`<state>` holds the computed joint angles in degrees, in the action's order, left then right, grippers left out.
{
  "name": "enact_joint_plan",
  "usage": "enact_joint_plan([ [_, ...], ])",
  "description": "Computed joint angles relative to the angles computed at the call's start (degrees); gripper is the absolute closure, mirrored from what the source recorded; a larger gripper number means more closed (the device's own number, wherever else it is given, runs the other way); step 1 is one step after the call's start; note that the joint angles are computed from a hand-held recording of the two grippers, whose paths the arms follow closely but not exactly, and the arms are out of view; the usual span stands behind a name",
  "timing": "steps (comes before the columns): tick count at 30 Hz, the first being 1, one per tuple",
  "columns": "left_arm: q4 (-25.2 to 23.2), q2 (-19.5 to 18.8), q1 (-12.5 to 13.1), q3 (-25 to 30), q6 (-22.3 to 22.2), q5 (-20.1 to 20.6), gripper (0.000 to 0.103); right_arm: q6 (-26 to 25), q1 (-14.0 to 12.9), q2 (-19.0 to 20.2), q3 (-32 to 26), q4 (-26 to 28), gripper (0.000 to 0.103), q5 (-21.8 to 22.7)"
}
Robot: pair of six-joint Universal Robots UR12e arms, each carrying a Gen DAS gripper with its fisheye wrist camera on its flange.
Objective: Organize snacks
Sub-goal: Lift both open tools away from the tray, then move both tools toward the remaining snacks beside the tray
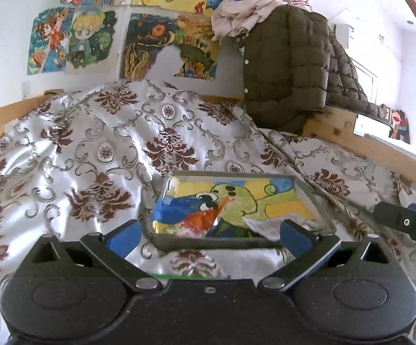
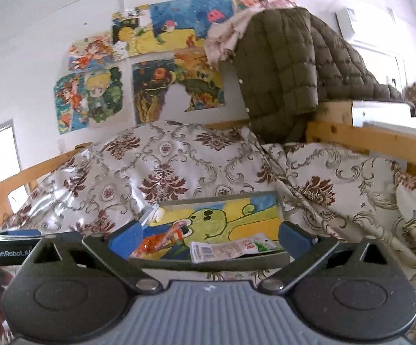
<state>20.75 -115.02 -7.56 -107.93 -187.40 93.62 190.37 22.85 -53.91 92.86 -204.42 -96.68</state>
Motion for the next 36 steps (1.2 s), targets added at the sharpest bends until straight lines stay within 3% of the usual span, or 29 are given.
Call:
enact_joint_plan([
  [5, 1.02, 2.14, -0.28, -3.58, -1.85, 0.31, 0.001, -1.99, 1.16, -1.96, 3.87, -1.7, 0.0, -1.87],
  [14, 1.48, 5.15, -1.46, -8.78, -4.82, 1.58, 0.001, 2.2, 2.71, -5.32, 9.8, 1.84, 0.0, -7.3],
  [26, -2.79, 7.18, -2.59, -11.53, -3.7, 0.95, 0.001, 5.47, 3.86, -7.59, 12.29, 8.1, 0.0, -10.7],
  [36, -4.11, 7.79, -3.69, -12.16, -2.5, 3.55, 0.001, 6.43, 4.17, -8.55, 13.21, 10.46, 0.0, -10.22],
])
